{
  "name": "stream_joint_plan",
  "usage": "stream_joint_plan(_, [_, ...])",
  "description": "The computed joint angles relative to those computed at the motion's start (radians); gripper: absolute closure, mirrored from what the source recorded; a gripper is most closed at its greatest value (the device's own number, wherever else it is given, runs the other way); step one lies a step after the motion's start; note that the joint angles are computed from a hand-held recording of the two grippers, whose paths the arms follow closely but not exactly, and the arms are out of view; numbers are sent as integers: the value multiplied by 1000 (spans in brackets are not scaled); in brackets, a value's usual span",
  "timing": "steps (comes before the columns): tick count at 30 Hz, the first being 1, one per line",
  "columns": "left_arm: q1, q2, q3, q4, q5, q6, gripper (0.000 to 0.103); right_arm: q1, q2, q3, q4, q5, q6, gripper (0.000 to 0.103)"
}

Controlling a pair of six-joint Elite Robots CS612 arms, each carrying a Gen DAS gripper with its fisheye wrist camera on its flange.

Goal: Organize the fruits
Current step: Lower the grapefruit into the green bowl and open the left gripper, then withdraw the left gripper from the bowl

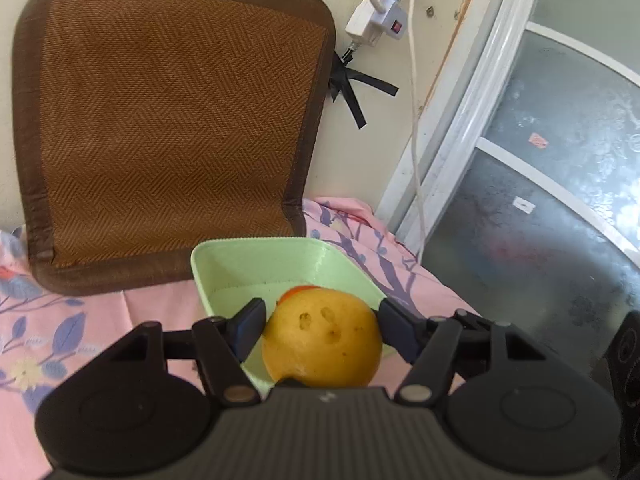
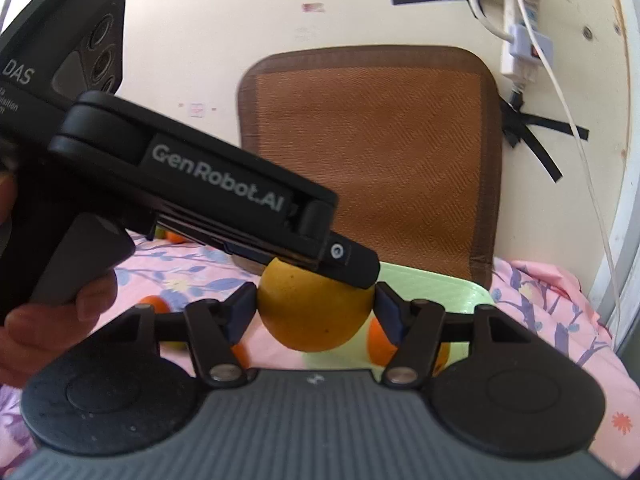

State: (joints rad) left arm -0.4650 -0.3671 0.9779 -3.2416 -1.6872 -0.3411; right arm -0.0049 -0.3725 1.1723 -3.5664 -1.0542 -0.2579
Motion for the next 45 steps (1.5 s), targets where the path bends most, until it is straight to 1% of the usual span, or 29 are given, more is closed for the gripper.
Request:
stream_joint_plan(6, [5, 53, -109, 96, 9, -31, 40, 2, 39, -61, 22, -38, 35, 36])
stream_joint_plan(7, [4, 58, -115, 101, 15, -37, 40, 2, 46, -68, 7, -41, 45, 36])
stream_joint_plan(8, [3, 60, -117, 100, 27, -43, 40, 1, 53, -68, -35, -49, 55, 35])
stream_joint_plan(9, [1, 63, -119, 102, 41, -45, 40, 1, 61, -78, -62, -55, 55, 30])
stream_joint_plan(11, [-4, 63, -120, 107, 70, -47, 40, -4, 66, -77, -112, -52, 80, 29])
stream_joint_plan(13, [-10, 57, -109, 102, 97, -43, 39, -10, 62, -69, -107, -35, 101, 29])
stream_joint_plan(17, [-22, 24, -47, 51, 148, -27, 38, -15, 56, -53, -111, -30, 99, 30])
stream_joint_plan(18, [-25, 12, -26, 39, 166, -20, 38, -17, 59, -64, -99, -20, 106, 30])
stream_joint_plan(20, [-37, -18, 23, 30, 230, 12, 38, -18, 55, -55, -98, -11, 117, 30])
stream_joint_plan(23, [-62, -62, 104, 12, 356, 66, 38, -17, 56, -59, -84, -26, 134, 30])
stream_joint_plan(26, [-80, -102, 187, -17, 438, 87, 38, -23, 46, -51, -55, -17, 187, 30])
stream_joint_plan(28, [-93, -124, 237, -28, 484, 89, 38, -28, 38, -36, -56, -8, 215, 30])
stream_joint_plan(30, [-105, -144, 282, -26, 524, 83, 38, -30, 26, -12, -67, -13, 231, 30])
stream_joint_plan(32, [-116, -161, 323, -19, 563, 72, 38, -34, 10, 23, -77, -1, 244, 30])
stream_joint_plan(35, [-128, -182, 374, -1, 611, 30, 38, -39, -15, 87, -99, 15, 246, 30])
stream_joint_plan(38, [-135, -199, 415, 10, 647, -24, 38, -42, -37, 154, -122, 44, 228, 30])
stream_joint_plan(42, [-142, -212, 455, 15, 704, -72, 37, -39, -61, 222, -137, 82, 185, 30])
stream_joint_plan(45, [-144, -219, 478, 19, 733, -110, 35, -40, -74, 262, -134, 122, 178, 30])
